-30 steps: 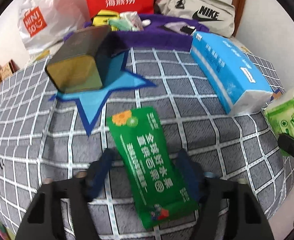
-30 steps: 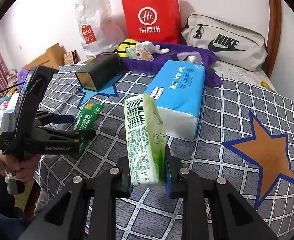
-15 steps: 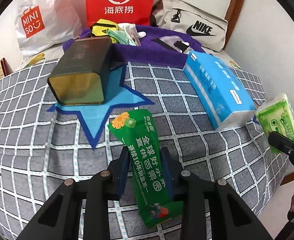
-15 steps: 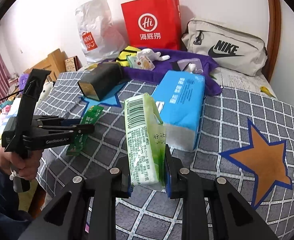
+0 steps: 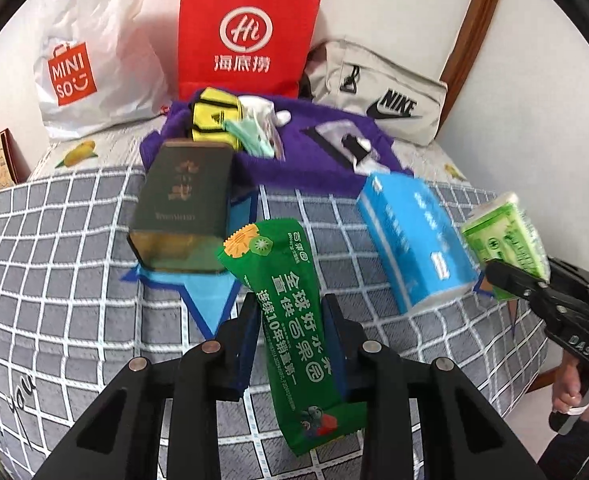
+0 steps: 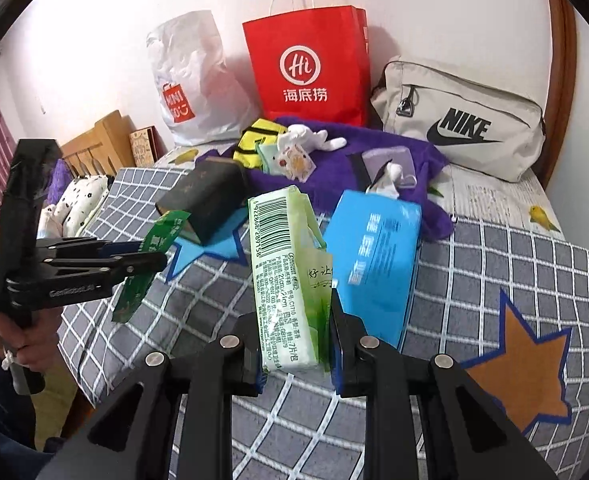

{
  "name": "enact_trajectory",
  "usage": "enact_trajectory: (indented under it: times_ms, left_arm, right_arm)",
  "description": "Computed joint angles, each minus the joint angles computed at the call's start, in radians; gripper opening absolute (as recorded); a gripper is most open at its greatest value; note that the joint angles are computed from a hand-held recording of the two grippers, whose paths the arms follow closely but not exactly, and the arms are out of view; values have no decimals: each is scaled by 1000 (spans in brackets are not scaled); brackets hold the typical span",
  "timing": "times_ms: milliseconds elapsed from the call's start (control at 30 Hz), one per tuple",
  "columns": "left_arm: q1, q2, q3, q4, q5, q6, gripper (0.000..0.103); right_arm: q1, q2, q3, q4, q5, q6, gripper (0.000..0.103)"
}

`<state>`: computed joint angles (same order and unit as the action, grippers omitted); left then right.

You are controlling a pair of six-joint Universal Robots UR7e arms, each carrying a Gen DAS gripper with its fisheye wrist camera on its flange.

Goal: Organize soft objects
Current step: 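Carry the snack bar with the left tool while the right tool carries the tissue pack over the towel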

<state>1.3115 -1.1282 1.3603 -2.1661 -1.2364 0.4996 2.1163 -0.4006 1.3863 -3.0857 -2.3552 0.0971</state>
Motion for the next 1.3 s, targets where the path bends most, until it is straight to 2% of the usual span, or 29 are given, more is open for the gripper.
enact_trajectory:
  times_ms: [567,967,1300]
  left_arm:
    - [-20,183,-286,78,-12,-4,30]
    - [-16,351,-533,168,-3,-33,30]
    - [-16,507,-774,244,18,-31,30]
  right_arm:
    - [-64,26,-176,128,11,11,24]
    - [-120,100,-377,228,96,-49,24]
    - [-179,192,-593,388,160,-74,24]
